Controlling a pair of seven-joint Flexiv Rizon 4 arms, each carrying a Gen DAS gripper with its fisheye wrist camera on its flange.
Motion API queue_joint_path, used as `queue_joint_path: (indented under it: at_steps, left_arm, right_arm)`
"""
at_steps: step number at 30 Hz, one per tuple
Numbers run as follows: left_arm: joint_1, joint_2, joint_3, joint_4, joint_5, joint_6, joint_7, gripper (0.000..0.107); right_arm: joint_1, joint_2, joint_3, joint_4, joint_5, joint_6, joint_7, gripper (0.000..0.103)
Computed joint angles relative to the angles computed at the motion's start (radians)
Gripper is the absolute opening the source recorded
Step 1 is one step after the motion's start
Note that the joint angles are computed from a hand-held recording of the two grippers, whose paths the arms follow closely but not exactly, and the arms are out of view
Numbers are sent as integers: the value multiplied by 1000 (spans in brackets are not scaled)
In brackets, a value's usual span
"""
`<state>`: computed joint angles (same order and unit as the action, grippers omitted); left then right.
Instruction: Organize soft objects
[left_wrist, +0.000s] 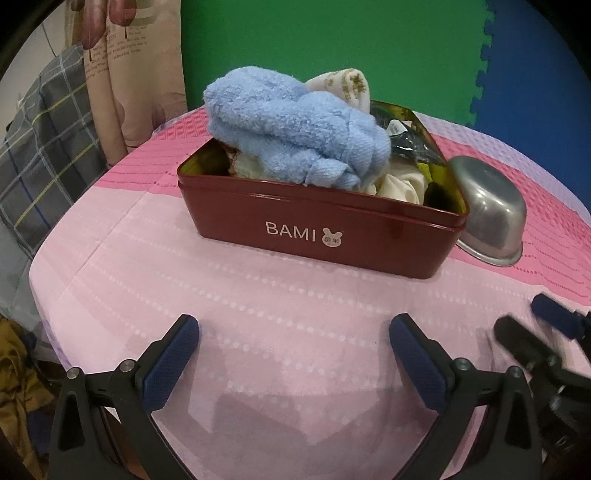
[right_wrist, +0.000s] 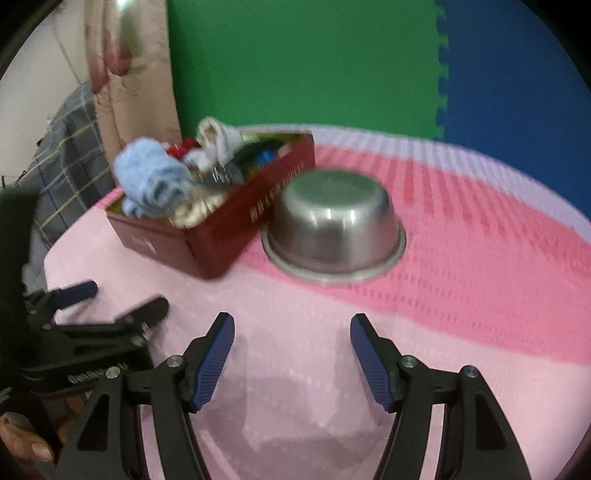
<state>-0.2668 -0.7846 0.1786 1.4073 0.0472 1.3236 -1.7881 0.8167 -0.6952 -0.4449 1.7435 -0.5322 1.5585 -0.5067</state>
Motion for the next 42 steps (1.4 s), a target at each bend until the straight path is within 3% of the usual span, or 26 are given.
queue_joint_path:
  at_steps: [3,7,11,19,24,28,32,35,42]
  left_arm:
    - [1,-5,0,9,2,35,-5,103]
    - [10,-8,-11,15,-8,58,15,103]
    - [16,-11,-19,22,-22,78,38,103]
    - [5,-15,-7,29,-46,97,53,103]
    - [1,-17,-1,34,-56,113,55,103]
    - [-9,-23,11,40,-60,144,51,103]
    - [-20,-25,25,49,-70,164,49,103]
    - [-20,-25,23,47,-78,156,57,103]
    - [-18,-23,19,48,-87,152,63,103]
  right_arm:
    - [28,-7,-36,11,5,15,10,67]
    - [60,-13,-65,7,-11,-22,12,75]
    - [94,-14,-101,6,-71,-69,52,77]
    - [77,9,-84,19,-147,-99,155,80]
    - [142,-2,-192,67,-207,-13,287,87]
    - [128,2,-168,60,-190,-24,244,87]
    - [266,-30,-349,109,-177,17,334,87]
    - [314,-52,-411,112,-144,43,322,87]
    - [216,-16,-252,68,-47,-63,266,87]
